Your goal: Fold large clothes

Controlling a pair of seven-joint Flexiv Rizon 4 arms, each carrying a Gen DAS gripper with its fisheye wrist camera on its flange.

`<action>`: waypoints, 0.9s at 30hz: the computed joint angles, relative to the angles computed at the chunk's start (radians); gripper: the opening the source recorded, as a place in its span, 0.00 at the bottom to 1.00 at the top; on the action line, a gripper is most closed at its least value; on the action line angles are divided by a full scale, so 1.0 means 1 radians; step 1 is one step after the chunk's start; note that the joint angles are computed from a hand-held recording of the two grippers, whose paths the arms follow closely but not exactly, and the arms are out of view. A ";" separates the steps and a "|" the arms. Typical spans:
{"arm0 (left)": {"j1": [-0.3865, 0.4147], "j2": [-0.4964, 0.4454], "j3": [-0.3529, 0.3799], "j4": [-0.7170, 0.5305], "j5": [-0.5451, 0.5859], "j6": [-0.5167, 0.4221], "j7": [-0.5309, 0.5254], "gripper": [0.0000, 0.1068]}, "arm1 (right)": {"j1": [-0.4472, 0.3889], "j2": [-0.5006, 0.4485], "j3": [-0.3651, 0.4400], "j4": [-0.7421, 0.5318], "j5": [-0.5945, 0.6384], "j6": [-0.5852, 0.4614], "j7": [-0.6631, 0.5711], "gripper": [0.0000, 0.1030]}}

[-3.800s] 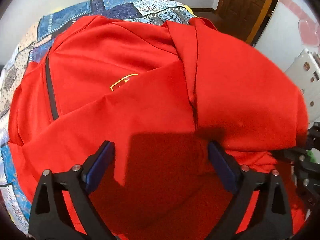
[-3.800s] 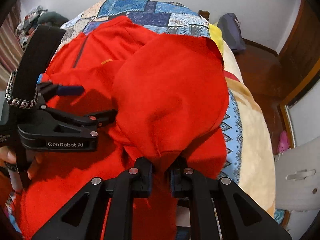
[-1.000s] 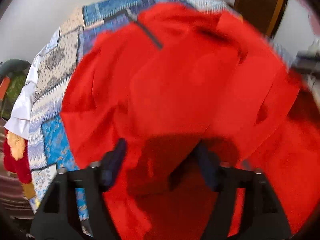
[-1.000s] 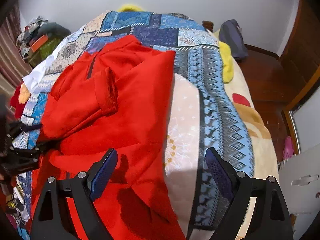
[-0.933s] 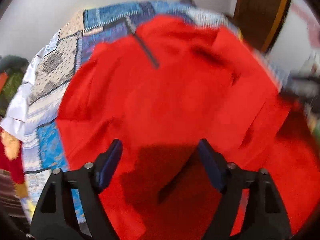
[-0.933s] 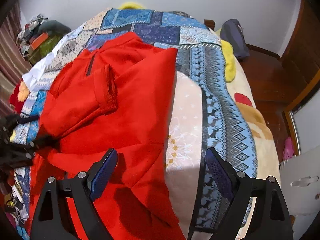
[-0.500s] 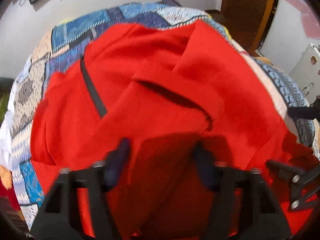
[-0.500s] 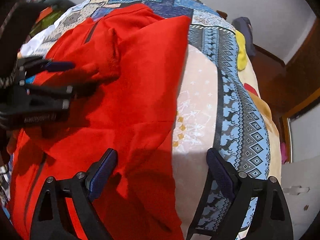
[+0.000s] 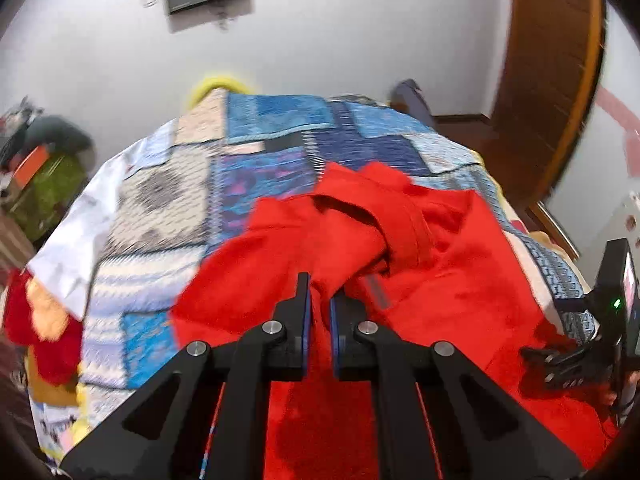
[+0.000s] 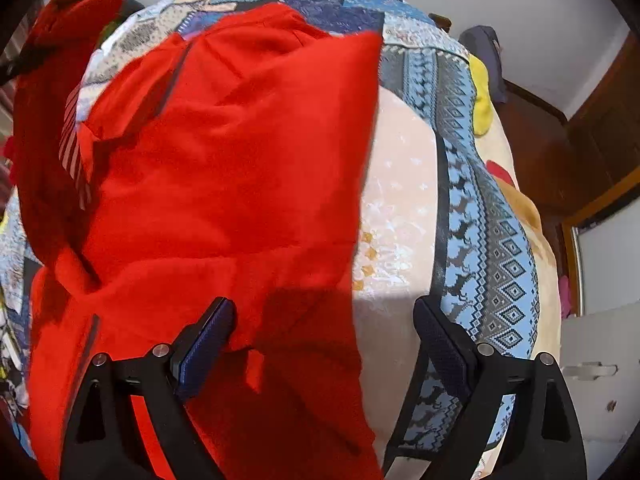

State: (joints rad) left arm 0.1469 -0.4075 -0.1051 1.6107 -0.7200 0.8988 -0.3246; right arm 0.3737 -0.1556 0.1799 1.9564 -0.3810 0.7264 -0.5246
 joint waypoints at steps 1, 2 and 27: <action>0.011 -0.008 0.012 -0.012 0.007 -0.008 -0.008 0.07 | 0.001 0.002 -0.002 -0.008 -0.009 0.001 0.005 0.88; 0.021 -0.013 0.019 -0.013 0.011 -0.001 -0.006 0.07 | 0.003 0.002 -0.005 -0.014 -0.020 -0.002 0.012 0.88; 0.218 -0.161 0.118 0.020 0.243 -0.221 -0.133 0.55 | -0.003 -0.070 -0.030 -0.076 -0.020 -0.037 0.042 0.88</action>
State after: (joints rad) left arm 0.3653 -0.5686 0.0129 1.6305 -0.4772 0.6775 -0.4581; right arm 0.3709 -0.2251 0.1503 1.8801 -0.4006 0.6895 -0.4822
